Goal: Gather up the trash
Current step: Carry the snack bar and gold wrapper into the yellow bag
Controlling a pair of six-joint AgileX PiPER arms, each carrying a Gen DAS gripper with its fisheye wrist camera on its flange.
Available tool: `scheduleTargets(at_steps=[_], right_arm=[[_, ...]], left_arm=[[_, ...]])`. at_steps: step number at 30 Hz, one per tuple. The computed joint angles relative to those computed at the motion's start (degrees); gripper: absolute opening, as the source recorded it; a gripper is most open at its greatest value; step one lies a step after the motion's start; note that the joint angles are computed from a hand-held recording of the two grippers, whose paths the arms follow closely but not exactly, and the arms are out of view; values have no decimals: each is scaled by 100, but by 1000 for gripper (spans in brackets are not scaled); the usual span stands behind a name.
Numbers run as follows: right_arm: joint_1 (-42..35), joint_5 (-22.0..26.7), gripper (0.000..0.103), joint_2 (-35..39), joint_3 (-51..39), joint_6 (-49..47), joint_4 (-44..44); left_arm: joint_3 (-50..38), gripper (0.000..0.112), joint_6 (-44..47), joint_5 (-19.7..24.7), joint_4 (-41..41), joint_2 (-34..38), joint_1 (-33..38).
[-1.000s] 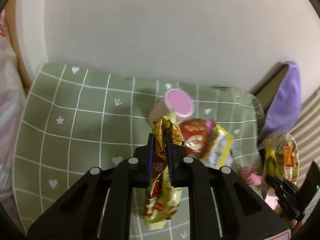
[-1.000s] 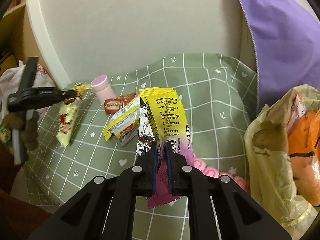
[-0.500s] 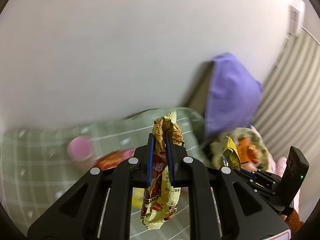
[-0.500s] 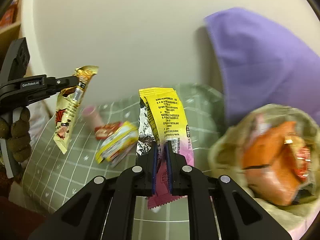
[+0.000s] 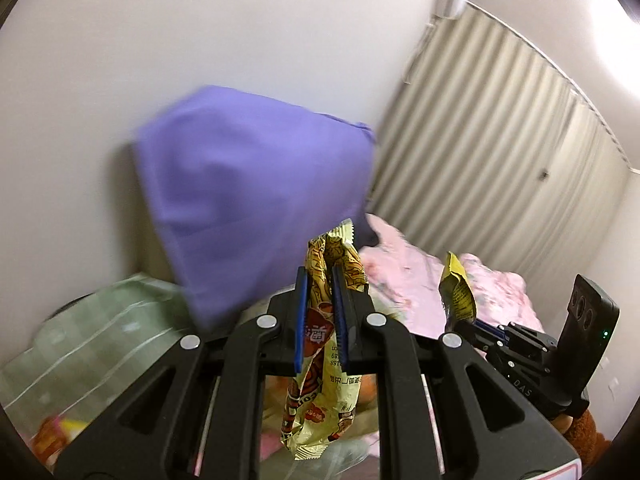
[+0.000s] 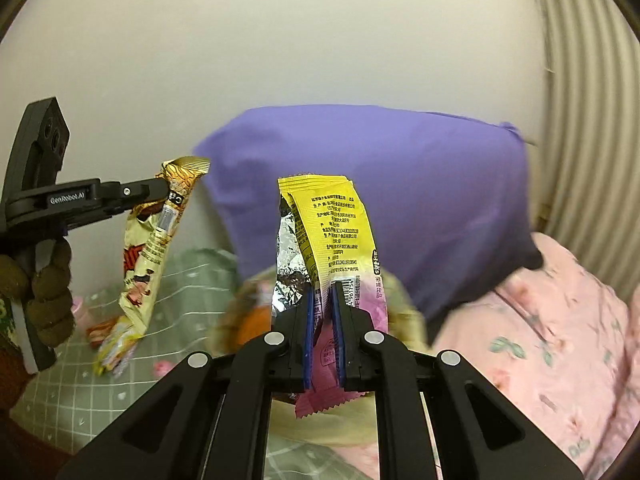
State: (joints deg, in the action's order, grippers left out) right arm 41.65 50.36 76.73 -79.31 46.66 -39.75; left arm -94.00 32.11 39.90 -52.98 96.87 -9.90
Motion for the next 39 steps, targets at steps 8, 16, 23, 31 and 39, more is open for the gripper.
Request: scheduleTargets(at_steps=[8,16,23,31,39], right_arm=[[-722,49,10,-380,335,-56,192],[-1630,-811,10,-135,590,-948,1530],[-2034,-1414,10,849,302,-2679,3515],[-1983,-1364,10,1610,-14,-2851,3496],[-1857,-1075,10,1832,-281,-2735,2883]], left_arm=[[-1555,11,-315,-1397,416,1473,-1204],[-1344,11,-935,-1063,834,2122,-1143],[-1001,11,-1057,-726,891,1962,-886],[-703,11,-983,-468,1589,1717,-901],[-833,11,-1125,-17,1966,1739,-957]])
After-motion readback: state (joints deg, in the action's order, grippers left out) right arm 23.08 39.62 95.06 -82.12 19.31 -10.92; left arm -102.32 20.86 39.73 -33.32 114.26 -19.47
